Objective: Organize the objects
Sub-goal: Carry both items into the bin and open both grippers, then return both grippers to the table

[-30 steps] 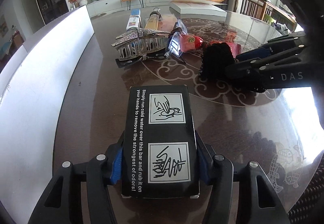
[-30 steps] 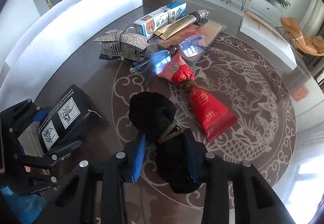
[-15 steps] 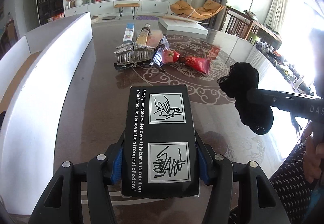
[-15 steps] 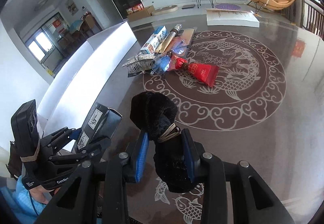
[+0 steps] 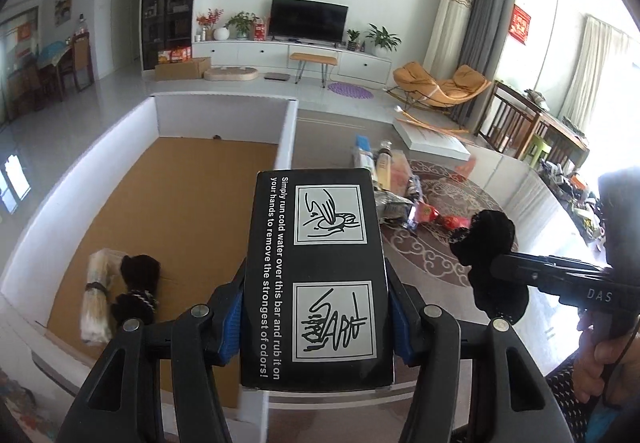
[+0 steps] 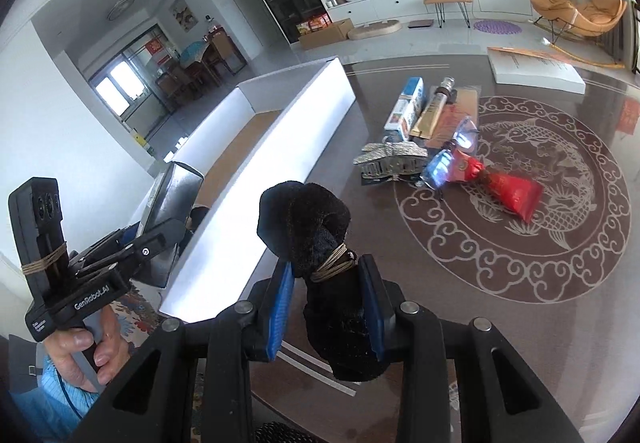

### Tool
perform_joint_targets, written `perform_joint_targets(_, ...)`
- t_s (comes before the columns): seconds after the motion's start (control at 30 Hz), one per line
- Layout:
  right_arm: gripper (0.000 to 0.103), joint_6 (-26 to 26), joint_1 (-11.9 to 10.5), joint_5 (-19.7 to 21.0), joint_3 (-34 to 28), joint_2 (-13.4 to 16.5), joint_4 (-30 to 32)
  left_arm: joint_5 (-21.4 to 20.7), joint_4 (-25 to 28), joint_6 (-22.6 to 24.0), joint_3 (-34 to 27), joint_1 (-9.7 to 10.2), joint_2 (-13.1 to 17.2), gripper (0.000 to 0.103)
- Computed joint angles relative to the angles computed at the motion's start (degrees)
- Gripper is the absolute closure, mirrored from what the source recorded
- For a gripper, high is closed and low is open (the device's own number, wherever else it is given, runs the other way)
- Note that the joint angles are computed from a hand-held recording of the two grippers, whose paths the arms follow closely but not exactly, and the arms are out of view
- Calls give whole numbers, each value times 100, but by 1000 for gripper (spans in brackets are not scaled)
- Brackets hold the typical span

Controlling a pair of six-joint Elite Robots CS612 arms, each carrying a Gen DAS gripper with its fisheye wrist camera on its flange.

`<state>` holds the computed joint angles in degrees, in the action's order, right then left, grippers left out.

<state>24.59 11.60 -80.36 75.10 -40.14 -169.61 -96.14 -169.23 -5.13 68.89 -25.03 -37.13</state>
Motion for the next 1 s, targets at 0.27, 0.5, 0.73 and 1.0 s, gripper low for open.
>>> perform_joint_targets(0.27,69,-340,276,832,-1818,793,762,1152,641,-159,-470,324,253,45)
perform_joint_targets(0.5,29,-575,578,800,-4410,2120,2729,1813,1448,-377,-1137,482,683,38)
perform_joint_targets(0.73,10,-725,632,-181,-3258,1600,1672,1889,995,-1053,-951,532,658,22)
perform_joint_targets(1.0,0,-717,424,-2224,-1209,764,634,697,16,-831,-465,257,412,22)
